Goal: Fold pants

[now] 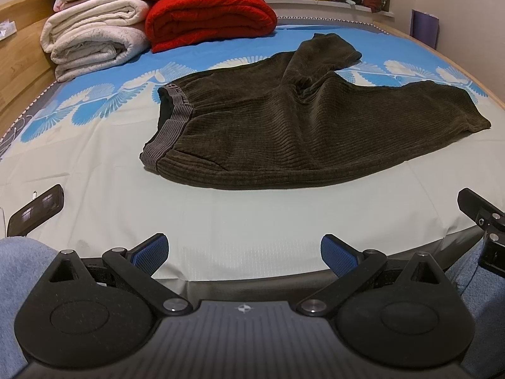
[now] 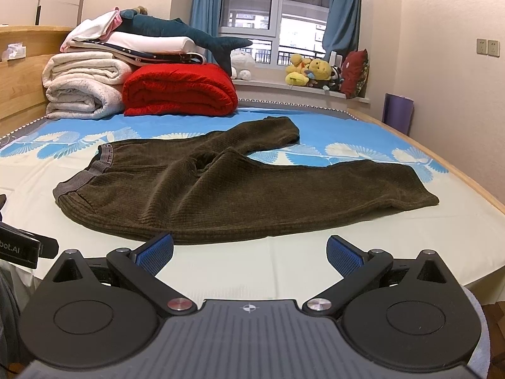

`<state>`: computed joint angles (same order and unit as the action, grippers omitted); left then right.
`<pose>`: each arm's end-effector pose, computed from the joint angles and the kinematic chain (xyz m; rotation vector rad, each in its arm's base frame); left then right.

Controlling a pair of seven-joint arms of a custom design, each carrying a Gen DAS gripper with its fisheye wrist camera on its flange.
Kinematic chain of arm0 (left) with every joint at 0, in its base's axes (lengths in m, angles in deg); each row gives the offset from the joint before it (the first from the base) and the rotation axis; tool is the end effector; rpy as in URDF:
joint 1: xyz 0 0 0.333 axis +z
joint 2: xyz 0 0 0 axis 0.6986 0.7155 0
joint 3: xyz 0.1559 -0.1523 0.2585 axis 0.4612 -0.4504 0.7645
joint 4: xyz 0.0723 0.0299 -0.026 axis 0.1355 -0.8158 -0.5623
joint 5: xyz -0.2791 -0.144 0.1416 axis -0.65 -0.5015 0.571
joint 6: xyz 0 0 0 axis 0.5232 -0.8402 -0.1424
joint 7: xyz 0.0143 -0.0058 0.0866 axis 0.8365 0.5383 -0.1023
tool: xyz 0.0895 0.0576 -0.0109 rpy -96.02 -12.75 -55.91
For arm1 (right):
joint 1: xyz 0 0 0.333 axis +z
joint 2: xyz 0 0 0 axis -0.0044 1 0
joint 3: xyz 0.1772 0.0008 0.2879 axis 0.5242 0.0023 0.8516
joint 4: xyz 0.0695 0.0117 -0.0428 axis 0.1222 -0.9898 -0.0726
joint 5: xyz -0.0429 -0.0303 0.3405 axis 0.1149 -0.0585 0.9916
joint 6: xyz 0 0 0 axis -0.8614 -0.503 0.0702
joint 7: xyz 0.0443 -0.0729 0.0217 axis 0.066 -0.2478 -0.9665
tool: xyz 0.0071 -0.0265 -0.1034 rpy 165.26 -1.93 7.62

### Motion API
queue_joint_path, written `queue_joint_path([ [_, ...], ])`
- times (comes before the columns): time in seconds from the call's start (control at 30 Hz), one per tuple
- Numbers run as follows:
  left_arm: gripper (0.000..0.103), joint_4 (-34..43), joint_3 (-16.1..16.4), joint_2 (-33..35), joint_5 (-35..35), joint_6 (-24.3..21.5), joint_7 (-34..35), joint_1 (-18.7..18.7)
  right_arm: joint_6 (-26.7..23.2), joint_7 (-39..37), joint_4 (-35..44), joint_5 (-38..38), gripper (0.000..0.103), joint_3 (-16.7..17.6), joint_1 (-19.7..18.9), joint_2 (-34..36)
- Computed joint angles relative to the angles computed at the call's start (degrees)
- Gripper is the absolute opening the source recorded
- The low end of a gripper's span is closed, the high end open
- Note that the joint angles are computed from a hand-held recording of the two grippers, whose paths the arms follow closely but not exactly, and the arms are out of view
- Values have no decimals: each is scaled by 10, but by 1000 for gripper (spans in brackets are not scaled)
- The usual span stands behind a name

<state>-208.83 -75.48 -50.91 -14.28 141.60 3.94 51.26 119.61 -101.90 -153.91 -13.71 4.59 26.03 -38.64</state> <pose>0.4562 -0.0919 0.5038 -1.6294 1.9115 -0.6284 0.3776 0.3073 0.4991 -1.5542 1.6407 -1.0617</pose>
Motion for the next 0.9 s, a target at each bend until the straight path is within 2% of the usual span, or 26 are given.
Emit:
queue_joint_path([
  [0.47,103,9,2,15,12,-2,-9,-2,9,-5,4,8,102,-4,-2,5],
  [0.6,103,30,33,36,-44,-14,44,-32,38,-4,6,23,102,-17,-13,7],
  [0.67,103,53,40,56,-52,-26,39,-32,61,-3,9,43,102,-29,-25,8],
  [0.7,103,68,43,69,-45,-29,23,-29,75,0,11,55,102,-37,-34,9],
  [0.77,103,102,52,98,16,-36,-59,-19,100,4,15,78,102,-51,-55,9],
  [0.9,103,187,111,176,146,-35,-220,-39,131,2,36,128,102,-82,-104,25],
])
